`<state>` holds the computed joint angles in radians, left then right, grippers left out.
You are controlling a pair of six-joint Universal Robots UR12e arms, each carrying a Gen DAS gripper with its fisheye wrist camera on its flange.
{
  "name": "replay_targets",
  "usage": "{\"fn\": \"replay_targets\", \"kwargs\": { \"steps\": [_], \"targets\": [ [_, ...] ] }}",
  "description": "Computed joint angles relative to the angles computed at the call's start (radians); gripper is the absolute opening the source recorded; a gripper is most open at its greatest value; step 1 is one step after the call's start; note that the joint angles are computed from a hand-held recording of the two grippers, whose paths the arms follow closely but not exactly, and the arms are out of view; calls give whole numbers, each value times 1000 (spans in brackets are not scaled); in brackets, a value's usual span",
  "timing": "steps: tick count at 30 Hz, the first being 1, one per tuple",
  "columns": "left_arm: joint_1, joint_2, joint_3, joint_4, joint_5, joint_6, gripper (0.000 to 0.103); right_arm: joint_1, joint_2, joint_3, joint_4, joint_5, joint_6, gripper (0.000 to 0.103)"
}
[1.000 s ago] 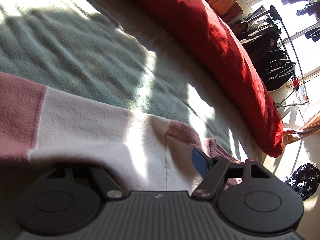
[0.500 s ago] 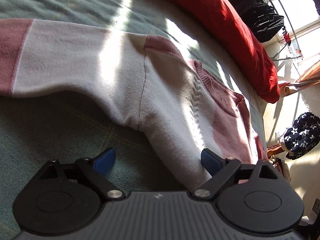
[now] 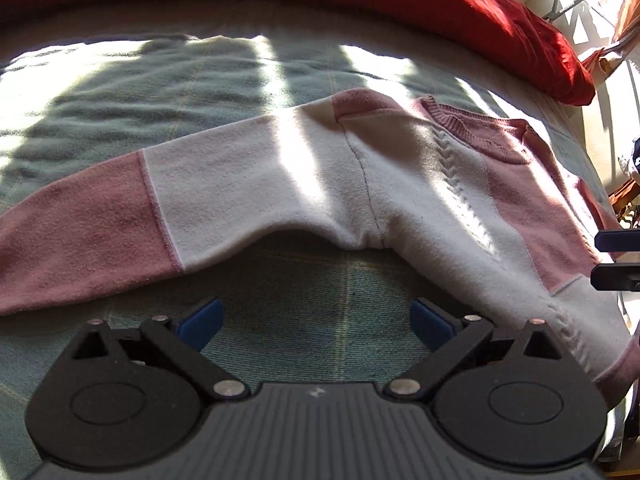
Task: Fold clothes
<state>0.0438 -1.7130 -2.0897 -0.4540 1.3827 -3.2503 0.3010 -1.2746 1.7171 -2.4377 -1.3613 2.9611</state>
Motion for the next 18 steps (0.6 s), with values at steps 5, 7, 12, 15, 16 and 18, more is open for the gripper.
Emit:
{"fn": "replay_targets", "kwargs": {
  "steps": [5, 7, 12, 15, 16, 18],
  "targets": [
    [33, 20, -30, 30, 6, 16, 99, 103, 85, -90, 74, -114, -133, 57],
    [52, 26, -44, 44, -12, 18, 99, 140, 109, -102, 65, -219, -188, 57],
    [91, 34, -66, 64, -53, 16, 99, 184, 154, -128, 87, -384, -275, 47],
    [112, 38, -72, 69, -82, 21, 99, 173, 165, -160, 146, -342, -223, 26],
    [119, 39, -73, 70, -90, 24, 99, 167, 167, -171, 164, -318, -195, 24],
    [129, 40, -73, 73, -98, 29, 99, 145, 174, -204, 217, -225, -103, 21]
  ]
}}
